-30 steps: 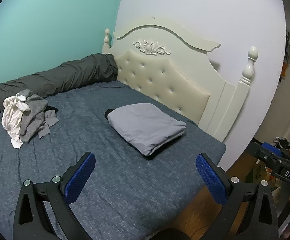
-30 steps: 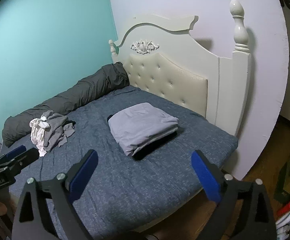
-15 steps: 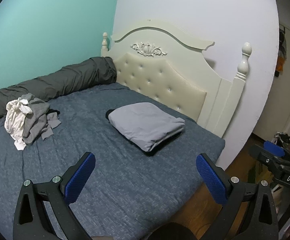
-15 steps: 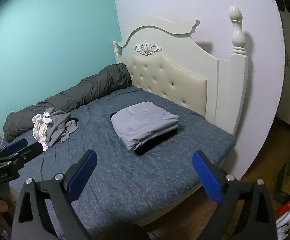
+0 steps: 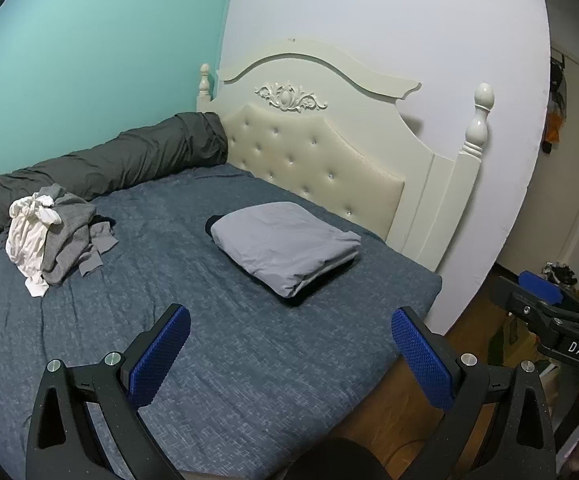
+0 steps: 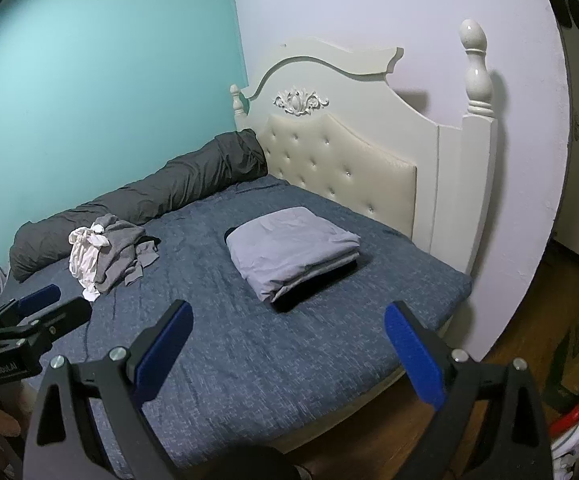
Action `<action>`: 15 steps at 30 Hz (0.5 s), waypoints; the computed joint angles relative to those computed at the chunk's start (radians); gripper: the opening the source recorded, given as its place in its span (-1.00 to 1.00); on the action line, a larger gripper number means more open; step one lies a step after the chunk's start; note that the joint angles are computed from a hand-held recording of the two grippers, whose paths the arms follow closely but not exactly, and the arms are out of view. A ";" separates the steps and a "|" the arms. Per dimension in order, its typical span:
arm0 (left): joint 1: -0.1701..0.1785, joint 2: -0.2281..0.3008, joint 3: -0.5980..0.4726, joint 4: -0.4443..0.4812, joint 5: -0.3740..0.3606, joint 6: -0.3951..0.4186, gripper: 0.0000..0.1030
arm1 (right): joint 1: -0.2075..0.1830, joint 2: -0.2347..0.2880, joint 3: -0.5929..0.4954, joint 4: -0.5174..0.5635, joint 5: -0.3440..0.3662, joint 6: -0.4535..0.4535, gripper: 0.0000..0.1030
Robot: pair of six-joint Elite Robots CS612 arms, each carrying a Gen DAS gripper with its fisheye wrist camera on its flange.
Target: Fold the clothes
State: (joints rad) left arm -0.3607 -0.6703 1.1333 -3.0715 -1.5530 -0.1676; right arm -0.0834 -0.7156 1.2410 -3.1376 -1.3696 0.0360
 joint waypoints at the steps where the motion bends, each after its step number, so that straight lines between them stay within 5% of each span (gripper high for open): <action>1: 0.000 -0.001 0.001 -0.002 0.001 0.000 0.99 | 0.000 0.000 -0.001 0.002 0.000 0.000 0.89; 15: 0.000 -0.006 0.004 -0.001 0.002 -0.002 0.99 | -0.002 0.001 -0.004 0.019 0.009 -0.002 0.89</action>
State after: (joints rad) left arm -0.3604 -0.6760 1.1376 -3.0721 -1.5505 -0.1695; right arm -0.0849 -0.7143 1.2367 -3.1181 -1.3610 0.0337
